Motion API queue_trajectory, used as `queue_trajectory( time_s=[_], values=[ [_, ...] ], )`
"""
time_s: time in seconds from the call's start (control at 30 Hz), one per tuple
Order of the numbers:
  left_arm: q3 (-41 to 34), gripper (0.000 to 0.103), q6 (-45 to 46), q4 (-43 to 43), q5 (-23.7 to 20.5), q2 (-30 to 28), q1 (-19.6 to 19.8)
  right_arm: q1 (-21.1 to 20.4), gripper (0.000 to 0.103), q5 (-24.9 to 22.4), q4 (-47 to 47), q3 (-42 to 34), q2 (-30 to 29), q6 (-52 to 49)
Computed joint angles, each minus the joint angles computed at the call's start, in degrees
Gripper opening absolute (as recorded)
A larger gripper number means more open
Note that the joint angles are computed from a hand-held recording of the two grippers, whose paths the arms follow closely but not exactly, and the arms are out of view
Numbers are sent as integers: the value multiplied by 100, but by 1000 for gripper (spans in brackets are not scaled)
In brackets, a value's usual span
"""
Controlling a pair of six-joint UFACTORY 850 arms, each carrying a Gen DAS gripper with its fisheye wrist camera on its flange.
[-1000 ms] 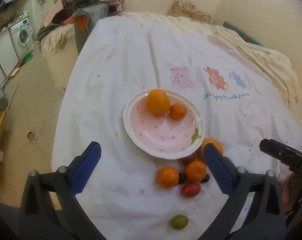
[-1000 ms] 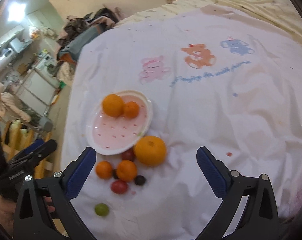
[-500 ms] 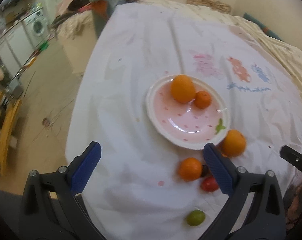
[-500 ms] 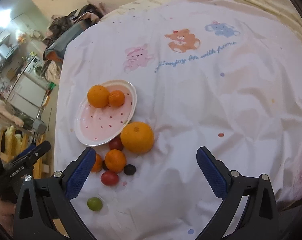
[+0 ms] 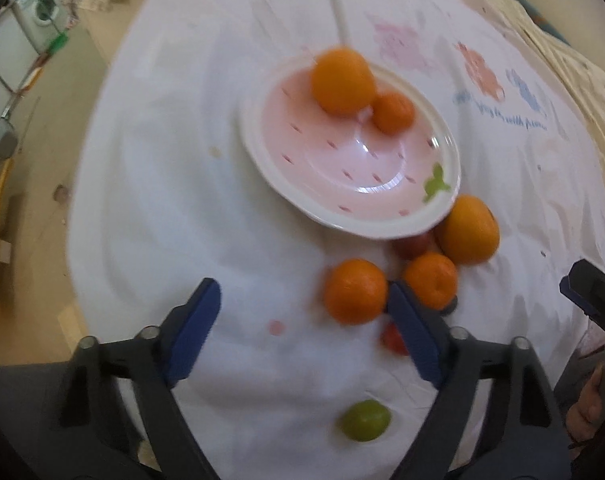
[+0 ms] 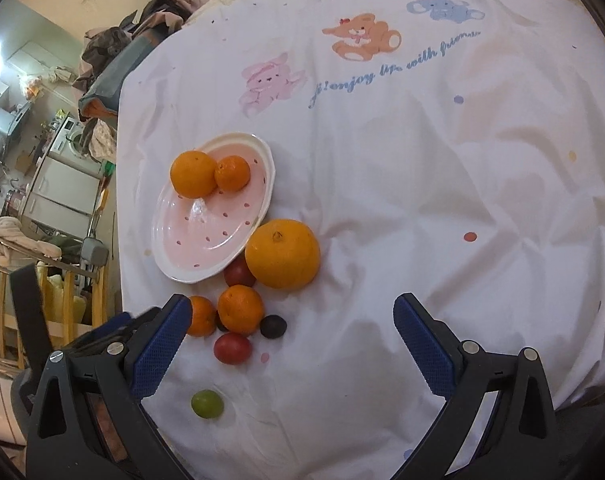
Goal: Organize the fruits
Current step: 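Grasp a mandarin in front of the plate with the left gripper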
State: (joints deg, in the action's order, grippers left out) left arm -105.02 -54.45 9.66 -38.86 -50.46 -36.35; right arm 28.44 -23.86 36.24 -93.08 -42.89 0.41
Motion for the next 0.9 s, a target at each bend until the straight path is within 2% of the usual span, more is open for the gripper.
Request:
queue_trajectory(
  time_s=[0.13, 0.17, 0.3, 0.4, 0.47, 0.57, 0.67, 0.9],
  values=[
    [-414, 65, 489, -765, -145, -331, 47, -31, 103, 21, 41, 62, 36, -8],
    [-487, 59, 568, -885, -175, -386, 58, -41, 103, 22, 60, 75, 44, -16],
    [-769, 50, 719, -1091, -361, -594, 59, -76, 103, -6, 112, 99, 50, -41],
    [-772, 46, 899, -1363, -344, -604, 78, -63, 103, -63, -426, 42, 29, 455],
    [-775, 35, 894, -1333, -363, -596, 87, -76, 103, -143, -427, 5, 4, 469],
    [-658, 34, 1022, -1454, -317, -509, 109, -115, 103, -333, 192, -63, -84, -144],
    [-517, 34, 917, -1206, -334, -375, 80, -52, 102, -471, -148, -204, -177, -20],
    [181, 34, 634, -908, 268, 242, 105, 210, 65, -751, -1440, -559, -425, 277]
  ],
)
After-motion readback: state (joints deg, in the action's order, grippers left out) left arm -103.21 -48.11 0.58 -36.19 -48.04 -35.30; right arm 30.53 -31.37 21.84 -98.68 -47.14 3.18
